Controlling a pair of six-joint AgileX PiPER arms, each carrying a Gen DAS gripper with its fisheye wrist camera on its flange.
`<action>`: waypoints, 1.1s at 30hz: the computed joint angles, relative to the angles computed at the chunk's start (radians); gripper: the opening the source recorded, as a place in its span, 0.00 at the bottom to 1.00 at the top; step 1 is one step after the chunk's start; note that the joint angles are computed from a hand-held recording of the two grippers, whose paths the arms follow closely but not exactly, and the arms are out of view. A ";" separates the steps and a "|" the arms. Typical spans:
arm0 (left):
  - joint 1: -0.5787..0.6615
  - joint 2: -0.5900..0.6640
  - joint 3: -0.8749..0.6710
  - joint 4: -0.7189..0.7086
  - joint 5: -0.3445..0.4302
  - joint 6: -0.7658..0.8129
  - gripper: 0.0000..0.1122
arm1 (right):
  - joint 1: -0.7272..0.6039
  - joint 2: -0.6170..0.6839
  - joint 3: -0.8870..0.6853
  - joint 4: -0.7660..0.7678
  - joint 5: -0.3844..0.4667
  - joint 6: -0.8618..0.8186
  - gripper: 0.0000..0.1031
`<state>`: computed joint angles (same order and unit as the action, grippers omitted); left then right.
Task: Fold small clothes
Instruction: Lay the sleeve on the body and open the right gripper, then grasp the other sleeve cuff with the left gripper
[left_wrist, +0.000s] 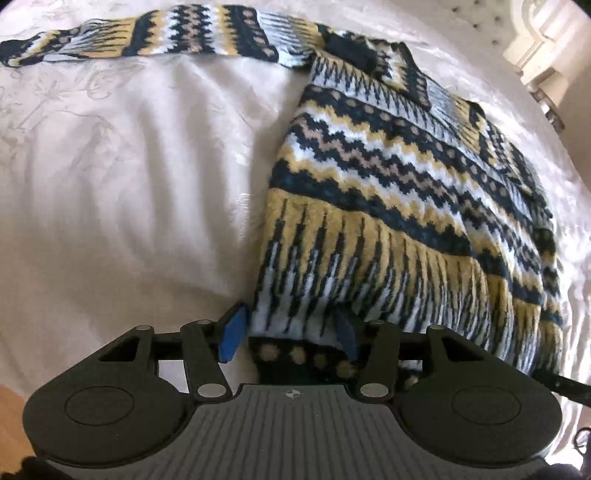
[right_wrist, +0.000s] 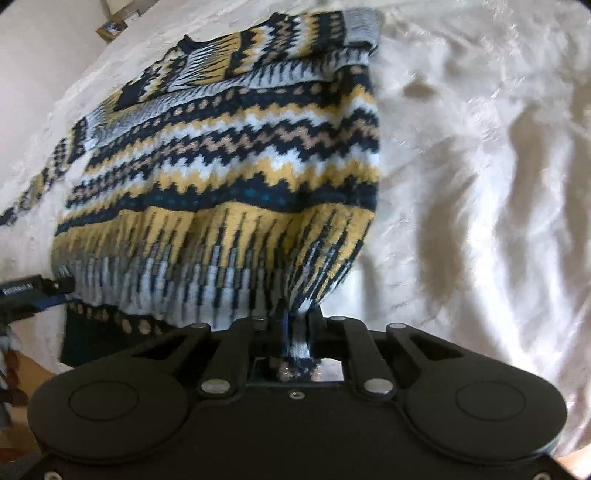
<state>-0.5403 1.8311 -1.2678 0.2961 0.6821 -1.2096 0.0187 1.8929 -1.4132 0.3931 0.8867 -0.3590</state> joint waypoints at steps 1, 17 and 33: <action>-0.002 0.008 -0.015 -0.002 0.023 0.014 0.38 | 0.000 0.001 0.003 -0.021 -0.005 0.027 0.15; 0.084 -0.229 0.150 -0.003 0.024 0.041 0.47 | 0.105 -0.003 -0.109 -0.207 -0.017 0.250 0.84; 0.692 -0.244 -0.001 -0.106 0.046 0.559 0.70 | 0.370 0.242 -0.609 -0.217 0.121 0.431 0.99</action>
<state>0.1520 1.5875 -1.2692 0.1901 0.7284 -0.6503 0.3884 2.1352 -2.0225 0.1758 1.0075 0.0722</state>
